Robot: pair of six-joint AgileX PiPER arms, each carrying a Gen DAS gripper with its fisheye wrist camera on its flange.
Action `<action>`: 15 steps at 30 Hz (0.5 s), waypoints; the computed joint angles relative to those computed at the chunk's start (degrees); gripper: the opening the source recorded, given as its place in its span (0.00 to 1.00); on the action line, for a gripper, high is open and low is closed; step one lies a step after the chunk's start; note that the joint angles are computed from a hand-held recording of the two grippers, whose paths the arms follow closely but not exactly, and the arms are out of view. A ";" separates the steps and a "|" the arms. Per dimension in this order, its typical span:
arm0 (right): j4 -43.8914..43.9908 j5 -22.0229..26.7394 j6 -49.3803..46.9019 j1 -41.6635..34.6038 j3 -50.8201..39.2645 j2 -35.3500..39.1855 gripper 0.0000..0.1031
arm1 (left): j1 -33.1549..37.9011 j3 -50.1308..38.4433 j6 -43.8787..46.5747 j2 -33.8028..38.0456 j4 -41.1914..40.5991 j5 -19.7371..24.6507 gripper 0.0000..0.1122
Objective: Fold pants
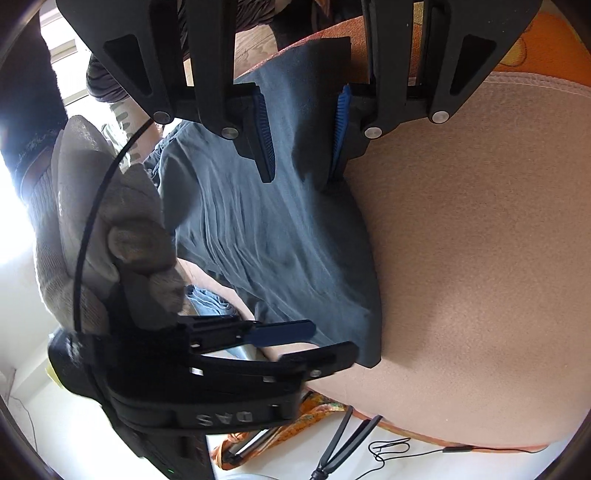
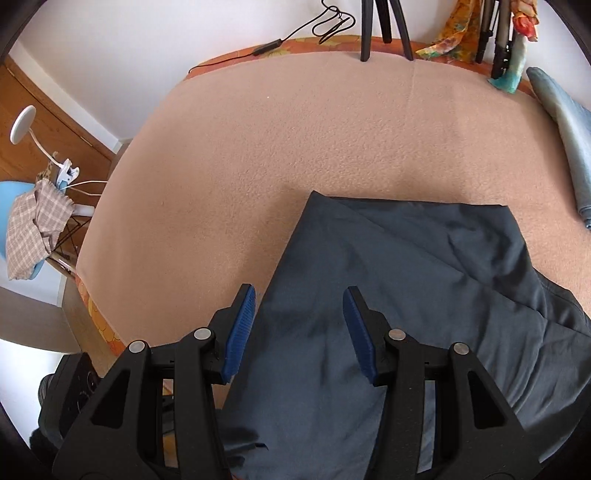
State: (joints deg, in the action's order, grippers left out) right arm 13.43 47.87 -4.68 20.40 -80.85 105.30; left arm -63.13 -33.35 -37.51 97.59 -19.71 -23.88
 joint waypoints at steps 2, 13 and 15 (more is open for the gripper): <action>-5.47 2.43 5.11 2.77 -5.36 4.35 0.50 | -0.28 -0.14 1.00 -0.23 -0.99 -0.36 0.23; -19.16 16.28 14.07 9.30 -23.68 18.03 0.50 | -2.94 -1.45 12.21 -1.31 -10.59 0.84 0.23; -19.82 15.84 14.46 9.35 -22.99 17.96 0.49 | -3.50 -1.05 12.98 -1.94 -11.87 0.96 0.23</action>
State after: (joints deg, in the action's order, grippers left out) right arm -6.39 63.71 9.78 29.75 -103.84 123.27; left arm -66.62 -34.40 -24.53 95.64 -31.58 -22.91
